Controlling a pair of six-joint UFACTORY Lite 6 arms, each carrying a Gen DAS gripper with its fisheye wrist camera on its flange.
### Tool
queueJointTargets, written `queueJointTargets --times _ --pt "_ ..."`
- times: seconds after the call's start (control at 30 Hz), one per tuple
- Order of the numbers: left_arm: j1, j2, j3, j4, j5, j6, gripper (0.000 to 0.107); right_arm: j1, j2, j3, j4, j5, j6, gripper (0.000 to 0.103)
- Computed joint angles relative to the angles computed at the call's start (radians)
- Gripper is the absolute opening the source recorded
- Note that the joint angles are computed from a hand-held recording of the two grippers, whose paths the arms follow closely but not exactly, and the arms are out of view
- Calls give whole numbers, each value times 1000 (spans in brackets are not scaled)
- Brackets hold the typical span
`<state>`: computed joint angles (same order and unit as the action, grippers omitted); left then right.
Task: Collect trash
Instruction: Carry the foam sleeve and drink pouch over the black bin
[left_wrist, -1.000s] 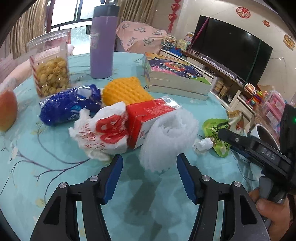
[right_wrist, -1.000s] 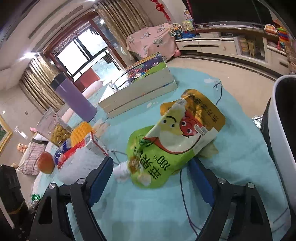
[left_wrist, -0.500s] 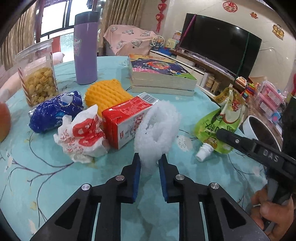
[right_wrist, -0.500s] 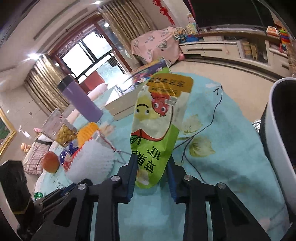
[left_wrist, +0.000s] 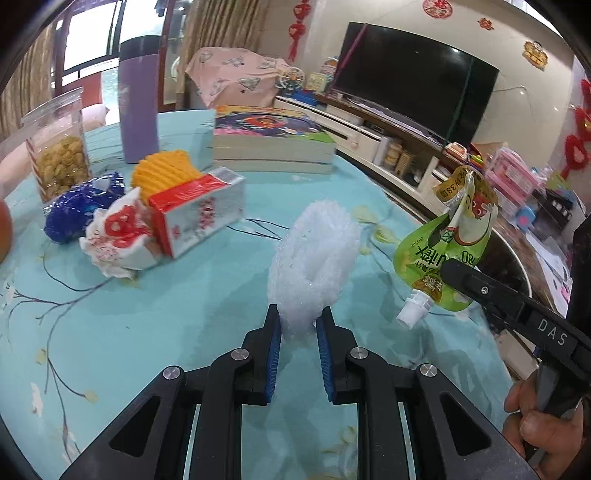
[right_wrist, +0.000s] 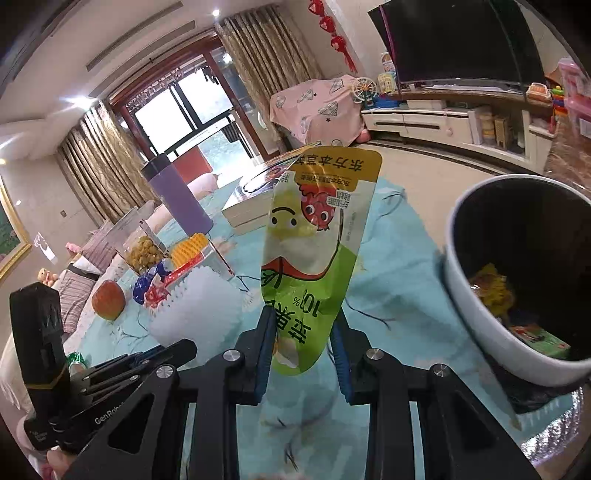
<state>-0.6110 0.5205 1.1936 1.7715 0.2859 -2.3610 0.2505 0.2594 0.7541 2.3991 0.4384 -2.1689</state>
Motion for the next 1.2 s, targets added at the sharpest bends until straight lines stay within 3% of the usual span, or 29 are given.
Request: queueJointTargets --times 0.5,1.2 --pt "-117 107 218 -408 1 415 18 -164 -212 -198 -132 20 58 30" --pt "-156 463 837 -1068 105 1209 18 -477 -273 -221 -410 96 202 30"
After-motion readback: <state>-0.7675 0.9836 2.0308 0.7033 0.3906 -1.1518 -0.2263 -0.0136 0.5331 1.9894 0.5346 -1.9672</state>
